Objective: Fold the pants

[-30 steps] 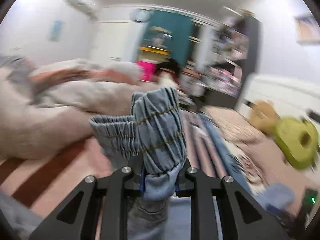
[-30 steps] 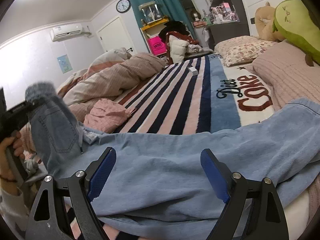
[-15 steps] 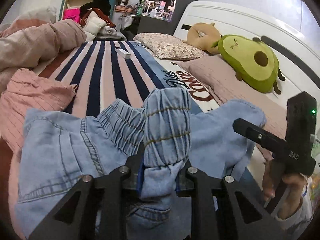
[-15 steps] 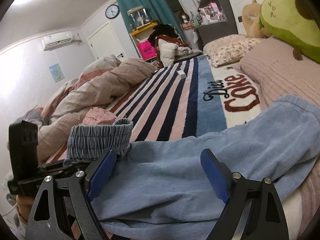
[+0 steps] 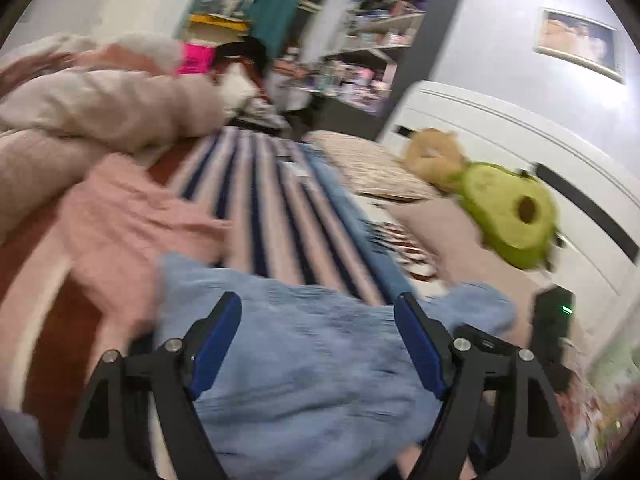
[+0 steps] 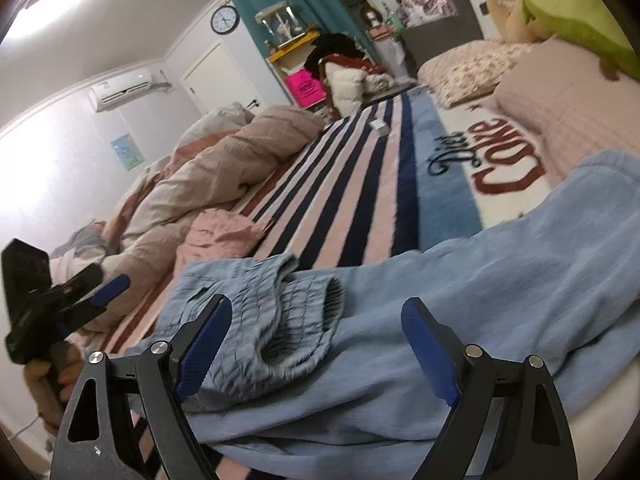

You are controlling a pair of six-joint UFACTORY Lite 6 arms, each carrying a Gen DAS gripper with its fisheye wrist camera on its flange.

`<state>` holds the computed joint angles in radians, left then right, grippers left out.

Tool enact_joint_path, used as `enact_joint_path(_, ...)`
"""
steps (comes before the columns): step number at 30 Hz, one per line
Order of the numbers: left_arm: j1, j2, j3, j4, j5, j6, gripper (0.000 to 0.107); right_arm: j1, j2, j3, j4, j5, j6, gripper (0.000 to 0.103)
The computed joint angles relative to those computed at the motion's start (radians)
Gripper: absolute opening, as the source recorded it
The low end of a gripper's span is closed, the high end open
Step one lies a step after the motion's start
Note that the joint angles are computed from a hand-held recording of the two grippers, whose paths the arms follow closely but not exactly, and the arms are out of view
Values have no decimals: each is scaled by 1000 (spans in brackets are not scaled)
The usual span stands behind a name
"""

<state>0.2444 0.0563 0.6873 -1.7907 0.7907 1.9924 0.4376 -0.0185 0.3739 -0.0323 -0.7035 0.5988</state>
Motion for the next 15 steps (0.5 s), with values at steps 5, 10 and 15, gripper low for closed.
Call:
enact_joint_path(5, 29, 111, 61, -50, -68, 15, 75, 9, 135, 80, -96, -23, 78, 87)
enact_joint_path(10, 6, 162, 85, -148, -163, 99, 75, 14, 257, 184, -295, -14, 238, 88)
enact_joint_path(15, 25, 189, 105, -109, -142, 79, 75, 81, 321, 283, -215, 102, 214, 66)
